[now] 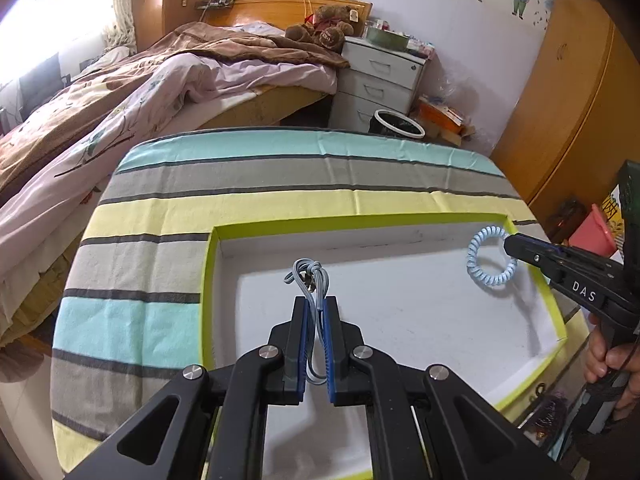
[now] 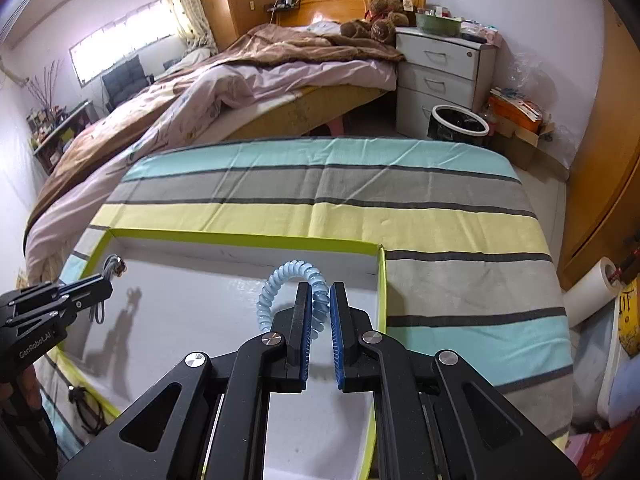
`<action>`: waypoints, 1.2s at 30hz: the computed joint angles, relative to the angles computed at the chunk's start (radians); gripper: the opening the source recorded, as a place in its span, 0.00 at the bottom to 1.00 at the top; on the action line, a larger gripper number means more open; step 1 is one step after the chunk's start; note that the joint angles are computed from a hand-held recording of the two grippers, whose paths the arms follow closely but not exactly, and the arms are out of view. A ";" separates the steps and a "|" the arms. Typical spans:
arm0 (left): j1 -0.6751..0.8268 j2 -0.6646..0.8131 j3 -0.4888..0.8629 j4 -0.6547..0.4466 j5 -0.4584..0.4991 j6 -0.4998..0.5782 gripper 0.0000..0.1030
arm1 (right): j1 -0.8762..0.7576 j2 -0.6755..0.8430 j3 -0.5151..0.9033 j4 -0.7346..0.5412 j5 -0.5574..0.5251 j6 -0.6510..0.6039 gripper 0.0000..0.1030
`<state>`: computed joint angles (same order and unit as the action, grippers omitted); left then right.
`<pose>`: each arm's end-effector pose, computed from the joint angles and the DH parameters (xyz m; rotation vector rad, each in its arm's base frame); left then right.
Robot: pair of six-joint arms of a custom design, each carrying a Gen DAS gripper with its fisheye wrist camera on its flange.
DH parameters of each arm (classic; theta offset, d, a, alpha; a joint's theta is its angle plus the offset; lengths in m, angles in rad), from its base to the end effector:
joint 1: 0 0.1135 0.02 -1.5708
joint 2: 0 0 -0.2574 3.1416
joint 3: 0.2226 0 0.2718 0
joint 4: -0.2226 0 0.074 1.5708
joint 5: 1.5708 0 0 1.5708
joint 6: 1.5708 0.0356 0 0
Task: Organize jewelry
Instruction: 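Carry both held items into the yellow-green tray and open both tools, then grasp black watch band with right tool while left tool grasps black charm hair tie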
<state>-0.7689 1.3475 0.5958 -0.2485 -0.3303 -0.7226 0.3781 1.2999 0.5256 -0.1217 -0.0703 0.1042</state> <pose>0.1919 -0.1696 0.1367 -0.0643 2.5010 -0.1914 0.2324 0.0950 0.1335 -0.3699 2.4593 0.2933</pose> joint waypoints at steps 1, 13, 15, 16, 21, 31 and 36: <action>0.008 0.018 0.005 0.008 0.013 0.003 0.07 | -0.003 0.015 0.005 0.004 -0.001 -0.003 0.09; 0.035 0.083 0.019 0.030 0.043 0.007 0.07 | 0.005 0.105 0.042 0.008 0.026 -0.030 0.09; 0.037 0.081 0.018 0.026 0.038 0.006 0.09 | 0.004 0.106 0.043 0.005 0.025 -0.035 0.09; 0.038 0.079 0.017 0.029 0.041 0.005 0.11 | 0.004 0.107 0.044 0.003 0.023 -0.037 0.10; 0.033 0.069 0.015 0.023 0.044 0.000 0.25 | 0.006 0.101 0.043 0.000 0.023 -0.032 0.12; -0.036 -0.052 -0.016 -0.044 -0.001 -0.063 0.35 | 0.002 -0.031 -0.003 -0.040 -0.009 -0.013 0.28; -0.124 -0.179 -0.051 -0.119 -0.061 -0.141 0.45 | 0.003 -0.195 -0.068 -0.096 -0.030 0.004 0.28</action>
